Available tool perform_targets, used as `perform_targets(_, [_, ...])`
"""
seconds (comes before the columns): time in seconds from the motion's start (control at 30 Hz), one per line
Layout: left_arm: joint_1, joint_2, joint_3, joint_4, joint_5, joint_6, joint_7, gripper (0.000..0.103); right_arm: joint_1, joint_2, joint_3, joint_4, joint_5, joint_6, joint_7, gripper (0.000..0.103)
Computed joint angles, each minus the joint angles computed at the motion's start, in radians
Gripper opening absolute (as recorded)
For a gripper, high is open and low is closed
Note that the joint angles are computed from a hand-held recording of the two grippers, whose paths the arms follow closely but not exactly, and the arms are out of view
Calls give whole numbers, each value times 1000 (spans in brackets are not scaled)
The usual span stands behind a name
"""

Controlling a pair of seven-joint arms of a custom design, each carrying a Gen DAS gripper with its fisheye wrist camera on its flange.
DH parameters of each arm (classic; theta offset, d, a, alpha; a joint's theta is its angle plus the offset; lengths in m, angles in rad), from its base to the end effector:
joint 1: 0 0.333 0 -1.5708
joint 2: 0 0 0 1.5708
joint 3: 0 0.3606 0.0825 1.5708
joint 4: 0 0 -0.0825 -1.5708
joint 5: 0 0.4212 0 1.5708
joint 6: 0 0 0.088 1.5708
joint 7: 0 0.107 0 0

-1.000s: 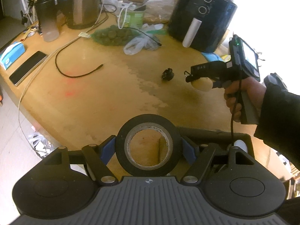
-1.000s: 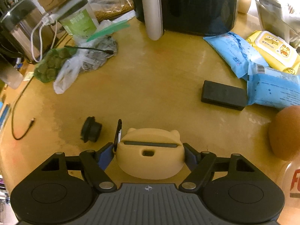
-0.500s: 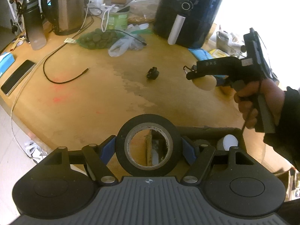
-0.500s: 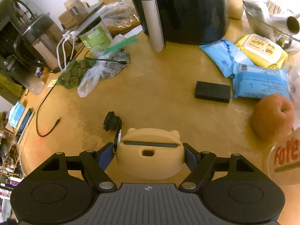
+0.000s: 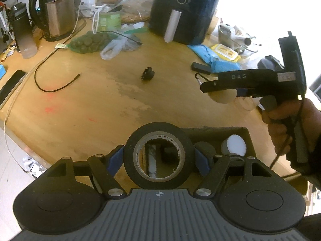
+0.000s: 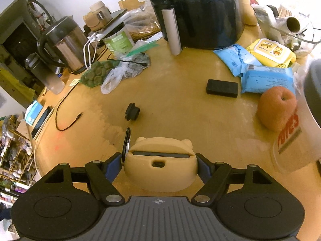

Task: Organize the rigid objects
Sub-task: 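Carry the tape roll into the box and open the left tool while the right tool lifts the case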

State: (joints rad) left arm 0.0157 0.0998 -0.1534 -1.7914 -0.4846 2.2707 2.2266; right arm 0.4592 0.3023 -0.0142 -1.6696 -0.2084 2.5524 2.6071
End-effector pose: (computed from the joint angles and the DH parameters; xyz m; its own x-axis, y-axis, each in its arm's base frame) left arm 0.6584 -0.0990 0.5661 -0.5524 -0.8139 0.1804 -0.7588 0.4013 -0.5129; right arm 0.6646 0.3215 0.5227 -0.3274 -0.8745 -0.3580 -0.7682 0.4669 -0.4380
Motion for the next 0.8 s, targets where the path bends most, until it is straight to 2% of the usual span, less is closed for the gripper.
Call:
perform_targets(0.43, [-12,-7,-3,-12,9,-44,35,72,13,-137,30,-154,-105,23,134,79])
perform_targets(0.8, [-28,-11,-12,-15,-3,-23,85,73,-8,-219,82,-238,-173,14,238,79])
